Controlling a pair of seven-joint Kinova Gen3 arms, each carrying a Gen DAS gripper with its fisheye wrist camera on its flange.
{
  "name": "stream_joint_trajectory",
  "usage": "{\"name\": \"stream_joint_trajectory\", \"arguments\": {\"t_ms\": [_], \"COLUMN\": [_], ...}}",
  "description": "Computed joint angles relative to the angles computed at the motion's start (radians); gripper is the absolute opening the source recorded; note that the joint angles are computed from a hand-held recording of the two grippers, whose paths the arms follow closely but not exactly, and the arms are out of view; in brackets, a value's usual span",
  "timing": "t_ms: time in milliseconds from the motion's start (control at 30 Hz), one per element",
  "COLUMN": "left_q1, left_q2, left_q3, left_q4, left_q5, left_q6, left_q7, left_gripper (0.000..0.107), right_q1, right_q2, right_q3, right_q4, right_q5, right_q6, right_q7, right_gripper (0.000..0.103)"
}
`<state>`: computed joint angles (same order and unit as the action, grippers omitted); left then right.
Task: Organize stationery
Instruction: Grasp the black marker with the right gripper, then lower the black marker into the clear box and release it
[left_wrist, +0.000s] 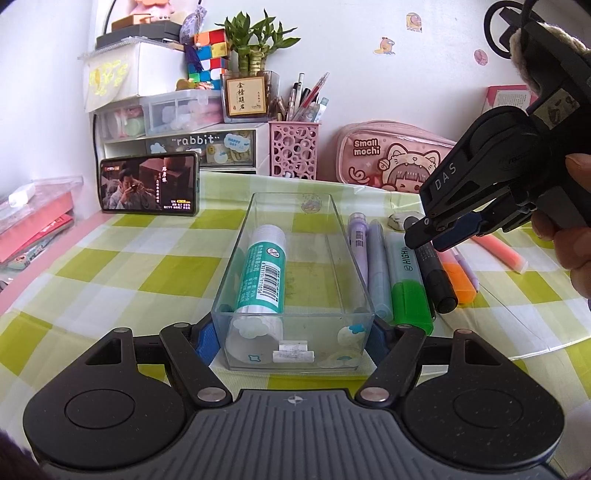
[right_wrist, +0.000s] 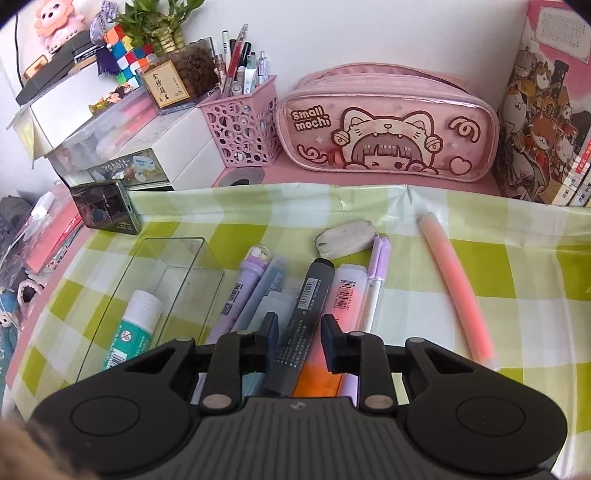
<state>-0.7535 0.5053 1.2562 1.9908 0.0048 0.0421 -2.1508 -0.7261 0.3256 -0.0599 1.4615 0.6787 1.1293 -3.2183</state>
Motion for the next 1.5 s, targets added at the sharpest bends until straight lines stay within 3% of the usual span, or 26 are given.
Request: {"name": "stream_joint_trajectory", "arguments": {"t_ms": [167, 233, 333, 400, 633, 733, 833, 967, 1200, 1300, 1500], "left_q1": [0.002, 0.0, -0.001, 0.0, -0.002, -0.003, -0.004, -0.007, -0.007, -0.008, -0.009], "left_q2": [-0.004, -0.005, -0.006, -0.004, -0.002, -0.001, 0.001, 0.003, 0.003, 0.004, 0.005], "left_q3": [-0.003, -0.002, -0.001, -0.001, 0.0, 0.001, 0.001, 0.004, 0.004, 0.005, 0.007], "left_q4": [0.004, 0.007, 0.009, 0.007, 0.008, 0.008, 0.009, 0.01, 0.013, 0.012, 0.013], "left_q5": [-0.004, -0.007, -0.012, -0.016, -0.024, -0.026, -0.03, -0.036, -0.048, -0.053, -0.057], "left_q6": [-0.006, -0.009, -0.01, -0.009, -0.01, -0.011, -0.014, -0.018, -0.023, -0.021, -0.021], "left_q7": [0.002, 0.006, 0.011, 0.012, 0.017, 0.018, 0.019, 0.02, 0.031, 0.034, 0.037], "left_gripper": [0.073, 0.073, 0.073, 0.073, 0.073, 0.073, 0.073, 0.073, 0.073, 0.073, 0.073], "right_q1": [-0.019, -0.038, -0.041, -0.048, -0.035, -0.02, -0.011, -0.003, -0.039, -0.035, 0.021], "right_q2": [0.05, 0.072, 0.056, 0.041, 0.044, 0.068, 0.097, 0.086, -0.009, -0.054, -0.037], "right_q3": [0.004, 0.015, 0.019, 0.022, 0.007, 0.007, 0.021, 0.032, 0.032, 0.012, -0.022], "right_q4": [-0.076, -0.111, -0.09, -0.071, -0.079, -0.114, -0.146, -0.124, -0.017, 0.022, -0.011], "right_q5": [0.006, 0.005, 0.003, 0.011, 0.009, -0.017, -0.036, -0.07, 0.005, 0.059, 0.014], "right_q6": [0.071, 0.11, 0.087, 0.076, 0.077, 0.089, 0.115, 0.079, 0.009, -0.07, -0.232], "right_q7": [0.071, 0.104, 0.071, 0.033, 0.064, 0.124, 0.162, 0.169, -0.06, -0.149, -0.119], "right_gripper": [0.021, 0.016, 0.013, 0.003, 0.005, 0.017, 0.021, 0.018, 0.018, 0.018, 0.018]}}
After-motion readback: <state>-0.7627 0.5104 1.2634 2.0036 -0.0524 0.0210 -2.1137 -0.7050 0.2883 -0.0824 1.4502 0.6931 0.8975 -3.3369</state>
